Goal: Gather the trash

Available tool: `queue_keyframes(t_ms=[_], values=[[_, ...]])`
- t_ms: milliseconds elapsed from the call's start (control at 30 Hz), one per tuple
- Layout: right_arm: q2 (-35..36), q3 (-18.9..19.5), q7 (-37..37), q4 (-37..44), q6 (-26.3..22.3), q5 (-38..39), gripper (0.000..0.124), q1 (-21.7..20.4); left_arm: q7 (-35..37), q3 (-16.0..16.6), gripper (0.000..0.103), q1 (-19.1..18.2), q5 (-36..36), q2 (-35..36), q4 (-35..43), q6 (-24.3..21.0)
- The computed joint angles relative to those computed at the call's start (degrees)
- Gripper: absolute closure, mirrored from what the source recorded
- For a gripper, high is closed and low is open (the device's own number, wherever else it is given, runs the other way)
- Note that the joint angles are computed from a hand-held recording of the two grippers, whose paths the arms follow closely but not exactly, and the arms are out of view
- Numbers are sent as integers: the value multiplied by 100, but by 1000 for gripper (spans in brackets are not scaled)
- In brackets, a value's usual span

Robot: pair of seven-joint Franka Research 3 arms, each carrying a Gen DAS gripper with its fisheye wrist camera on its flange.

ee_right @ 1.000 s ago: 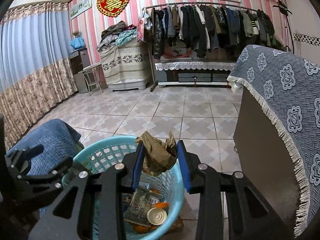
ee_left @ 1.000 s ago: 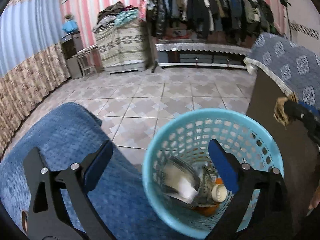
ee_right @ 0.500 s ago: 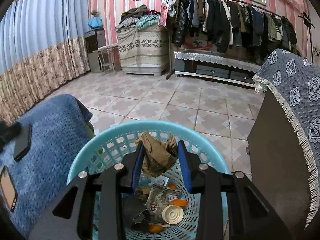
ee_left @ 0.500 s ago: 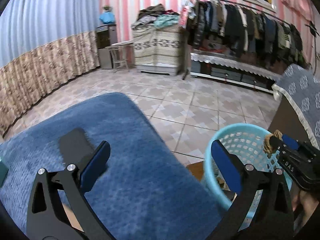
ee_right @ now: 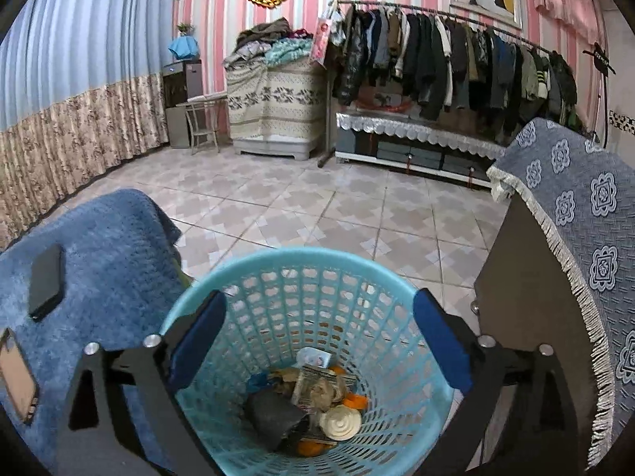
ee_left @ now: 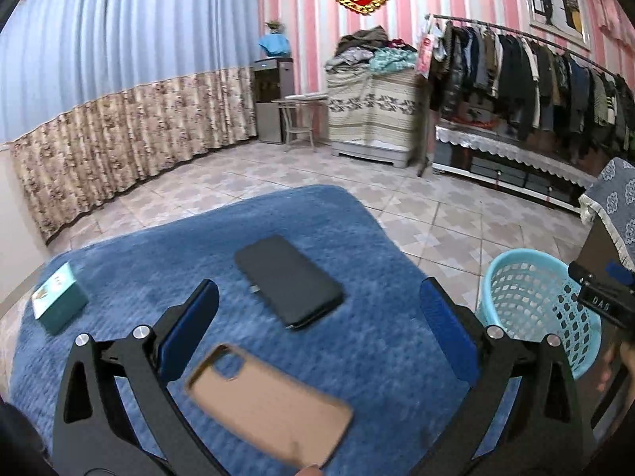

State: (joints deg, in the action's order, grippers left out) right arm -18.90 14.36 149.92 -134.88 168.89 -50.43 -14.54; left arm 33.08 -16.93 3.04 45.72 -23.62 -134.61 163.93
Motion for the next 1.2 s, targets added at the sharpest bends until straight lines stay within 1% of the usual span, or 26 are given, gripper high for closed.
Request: queue_keyframes(t_ms=[100, 167, 233, 300, 333, 400, 467, 533, 600, 667, 733, 800, 867, 933, 967, 1000, 1067, 1200], values=[[-210, 132, 28, -12, 88, -87, 25, 5, 69, 140, 5, -41, -84, -541, -426, -19], [-395, 240, 14, -73, 189, -49, 25, 26, 281, 296, 5, -124, -260, -866, -698, 0], [-563, 186, -229, -224, 613, 186, 25, 192, 491, 425, 5, -179, -470, -1149, -936, 46], [-670, 189, -398, -337, 866, 391, 25, 287, 728, 624, 5, -282, -730, -1463, -1222, 181], [-773, 156, -508, -422, 942, 534, 25, 440, 830, 693, 5, -324, -846, -1591, -1339, 234], [-907, 148, -676, -547, 1015, 742, 25, 605, 1034, 841, 5, -381, -1046, -1888, -1575, 326], [-1097, 173, -806, -737, 1004, 972, 25, 855, 1233, 928, 5, -421, -1221, -2122, -1732, 310], [-1229, 144, -948, -945, 1035, 1206, 25, 1128, 1537, 1174, 5, -652, -1492, -2348, -1904, 238], [-1335, 99, -1063, -1152, 1088, 1451, 25, 1417, 1860, 1491, 5, -970, -1818, -2577, -2079, 135], [-1423, 65, -1165, -1323, 1147, 1675, 25, 1656, 2004, 1598, 5, -1029, -2036, -2823, -2276, 124], [-1509, 110, -1241, -1465, 1196, 1859, 25, 1789, 2014, 1542, 5, -877, -2183, -3118, -2474, 114], [-1570, 157, -1354, -1553, 1224, 2015, 25, 1929, 2016, 1392, 5, -643, -2268, -3393, -2638, 89], [-1626, 298, -1373, -1592, 1190, 2201, 25, 1952, 2115, 1297, 5, -487, -2345, -3558, -2731, 33], [-1676, 419, -1355, -1663, 1279, 2409, 25, 1974, 2220, 1259, 5, -377, -2416, -3752, -2844, -84], [-1688, 509, -1345, -1690, 1335, 2500, 25, 1948, 2301, 1280, 5, -360, -2437, -3805, -2900, -62], [-1694, 638, -1330, -1705, 1370, 2584, 25, 1895, 2324, 1229, 5, -256, -2429, -3905, -3001, -19], [-1727, 878, -1359, -1715, 1336, 2720, 25, 1801, 2394, 1206, 5, -133, -2442, -4030, -3128, 14], [-1827, 1360, -1454, -1843, 1420, 2936, 25, 1524, 2449, 1151, 5, -26, -2538, -4138, -3274, -159]])
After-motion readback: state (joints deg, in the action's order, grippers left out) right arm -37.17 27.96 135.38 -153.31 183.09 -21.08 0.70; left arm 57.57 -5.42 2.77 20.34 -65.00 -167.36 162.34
